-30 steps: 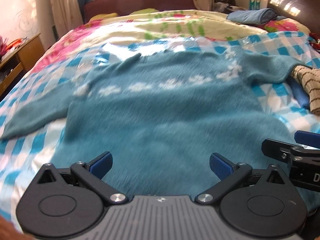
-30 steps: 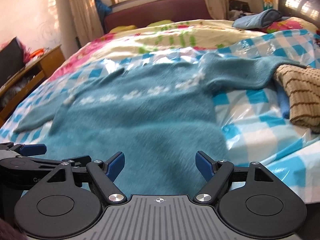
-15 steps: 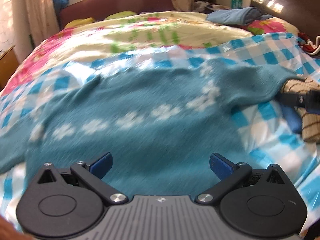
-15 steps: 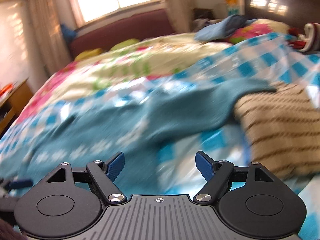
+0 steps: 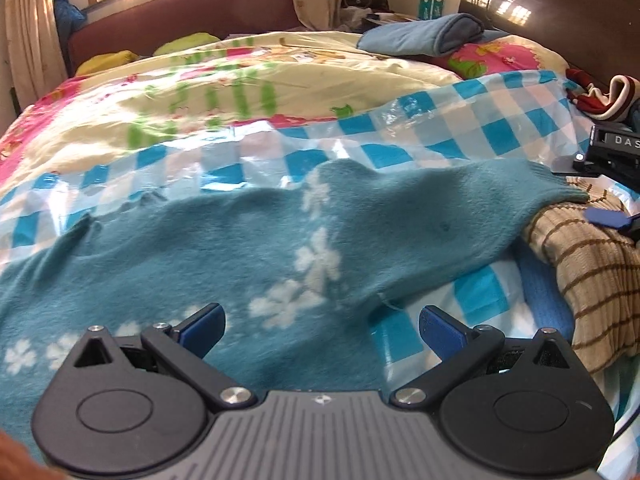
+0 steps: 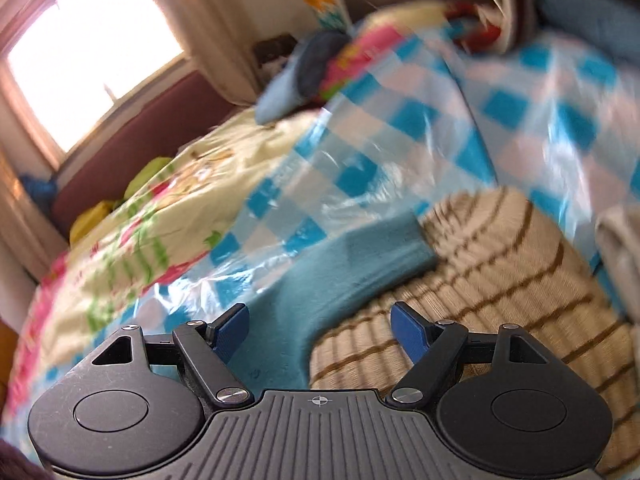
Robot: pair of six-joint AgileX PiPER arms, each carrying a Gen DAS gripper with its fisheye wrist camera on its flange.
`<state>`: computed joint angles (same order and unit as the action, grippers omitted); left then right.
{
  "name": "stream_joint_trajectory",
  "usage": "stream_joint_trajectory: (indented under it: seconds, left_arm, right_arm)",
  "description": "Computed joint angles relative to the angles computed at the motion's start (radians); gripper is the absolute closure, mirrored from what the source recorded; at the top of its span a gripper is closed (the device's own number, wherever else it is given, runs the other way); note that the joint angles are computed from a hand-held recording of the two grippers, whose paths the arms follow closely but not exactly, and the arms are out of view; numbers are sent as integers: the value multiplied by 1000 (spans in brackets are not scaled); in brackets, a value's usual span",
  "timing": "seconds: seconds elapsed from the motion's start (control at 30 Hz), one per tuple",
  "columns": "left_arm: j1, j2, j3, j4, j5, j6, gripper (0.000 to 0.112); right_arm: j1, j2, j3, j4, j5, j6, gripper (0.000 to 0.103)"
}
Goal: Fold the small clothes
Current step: 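Grasp the teal sweater's sleeve cuff with the right gripper and lift it, then carry the held sleeve across the sweater body with the right gripper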
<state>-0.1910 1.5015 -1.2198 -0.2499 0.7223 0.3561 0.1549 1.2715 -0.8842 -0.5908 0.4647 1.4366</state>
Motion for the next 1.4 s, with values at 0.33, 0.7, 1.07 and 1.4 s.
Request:
stream_joint_trajectory:
  seconds: [0.33, 0.7, 1.07, 1.4]
  left_arm:
    - [-13, 18, 25, 13, 0, -18, 9]
    - [173, -48, 123, -61, -9, 135, 9]
    - [579, -94, 200, -290, -32, 480, 9]
    - [860, -10, 173, -458, 18, 666, 9]
  right_arm:
    - [-149, 78, 61, -110, -276, 209, 23]
    - [-84, 109, -13, -234, -226, 340, 93]
    - [355, 328, -499, -208, -159, 157, 93]
    - [564, 1024, -1418, 467, 184, -594, 93]
